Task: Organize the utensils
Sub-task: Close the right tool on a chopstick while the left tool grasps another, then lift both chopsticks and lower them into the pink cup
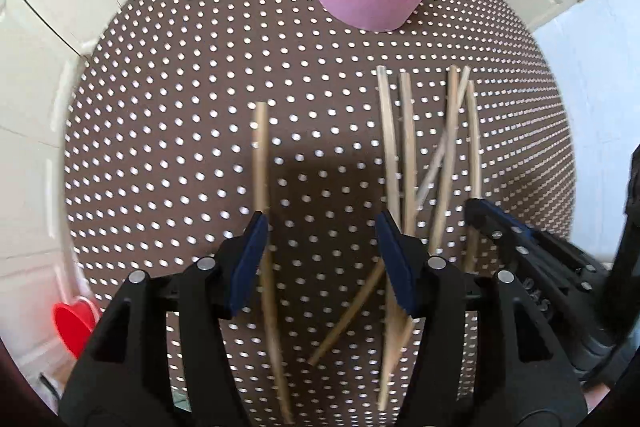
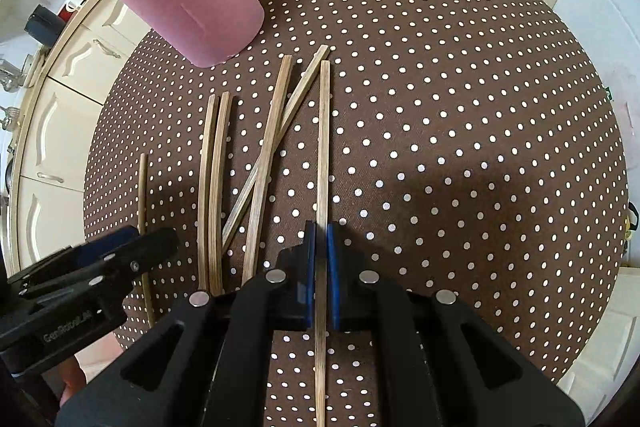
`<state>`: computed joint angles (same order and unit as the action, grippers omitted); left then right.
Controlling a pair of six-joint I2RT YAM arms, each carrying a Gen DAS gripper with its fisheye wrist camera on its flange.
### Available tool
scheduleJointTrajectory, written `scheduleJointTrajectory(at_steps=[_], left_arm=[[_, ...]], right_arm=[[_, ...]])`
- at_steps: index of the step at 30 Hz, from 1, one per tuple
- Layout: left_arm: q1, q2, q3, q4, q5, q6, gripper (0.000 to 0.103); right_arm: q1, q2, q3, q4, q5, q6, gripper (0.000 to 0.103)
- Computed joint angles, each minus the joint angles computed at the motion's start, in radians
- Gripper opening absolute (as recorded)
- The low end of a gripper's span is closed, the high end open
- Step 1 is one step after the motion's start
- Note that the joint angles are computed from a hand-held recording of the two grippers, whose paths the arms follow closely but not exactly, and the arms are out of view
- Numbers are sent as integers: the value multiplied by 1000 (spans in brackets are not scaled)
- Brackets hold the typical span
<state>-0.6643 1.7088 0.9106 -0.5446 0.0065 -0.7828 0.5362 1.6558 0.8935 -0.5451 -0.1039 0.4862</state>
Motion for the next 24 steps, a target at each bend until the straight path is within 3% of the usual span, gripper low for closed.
scheduleJointTrajectory(at_steps=[4,8,11,17,19,20,21,23,24], left_arm=[[24,-41,26,-25,8,5,55],[-12,-66,50,-82,-80,10,55],[-9,-67,38,-104,-87,-12,55],[27,-14,-10,-69,-41,-49,55],[5,-10,-24,-42,-87,-49,54],[-9,21,1,-54,-93,-35,51],[-23,27,10,-62,-120,-34,31],[-39,22,21,-72,-139,-65,21],[-40,14,18,-73,-140,-79,10]], right_arm=[[2,3,6,-5,-2,2,5],[0,3,8,-9,-1,-3,5],[1,4,10,-11,1,-3,5],[5,8,10,-7,6,5,5],[8,10,11,-5,8,9,5],[9,12,13,-5,8,10,5],[10,14,15,-7,10,12,5],[10,13,14,-6,11,18,5],[10,12,13,-5,10,20,5]])
